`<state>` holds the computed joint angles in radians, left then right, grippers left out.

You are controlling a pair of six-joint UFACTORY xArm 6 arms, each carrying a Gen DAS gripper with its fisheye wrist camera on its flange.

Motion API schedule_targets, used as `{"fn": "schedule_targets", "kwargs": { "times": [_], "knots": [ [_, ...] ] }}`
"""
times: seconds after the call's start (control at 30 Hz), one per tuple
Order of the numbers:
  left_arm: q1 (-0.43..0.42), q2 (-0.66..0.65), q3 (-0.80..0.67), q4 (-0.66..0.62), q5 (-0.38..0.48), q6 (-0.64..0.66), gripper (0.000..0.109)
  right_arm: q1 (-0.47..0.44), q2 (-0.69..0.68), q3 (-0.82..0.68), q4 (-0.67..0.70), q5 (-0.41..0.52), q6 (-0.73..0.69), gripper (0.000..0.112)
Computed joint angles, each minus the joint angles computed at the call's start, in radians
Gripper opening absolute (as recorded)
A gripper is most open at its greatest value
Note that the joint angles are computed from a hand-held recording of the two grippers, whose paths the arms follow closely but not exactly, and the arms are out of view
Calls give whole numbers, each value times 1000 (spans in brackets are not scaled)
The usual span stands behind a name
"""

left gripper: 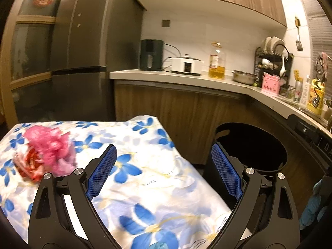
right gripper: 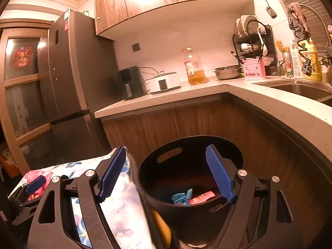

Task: Collect trash
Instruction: 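Move both tools back toward the pink bag on the table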

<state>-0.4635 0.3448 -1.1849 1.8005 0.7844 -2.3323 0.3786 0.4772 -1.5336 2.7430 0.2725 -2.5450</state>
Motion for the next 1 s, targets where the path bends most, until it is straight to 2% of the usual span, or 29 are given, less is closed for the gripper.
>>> {"fn": "schedule_targets", "kwargs": {
  "times": [0.57, 1.0],
  "knots": [
    [-26, -230, 301, -67, 154, -82, 91, 113, -75, 96, -28, 13, -11, 78],
    [70, -429, 584, -129, 225, -165, 91, 256, 9, -6, -177, -21, 104, 78]
  ]
}}
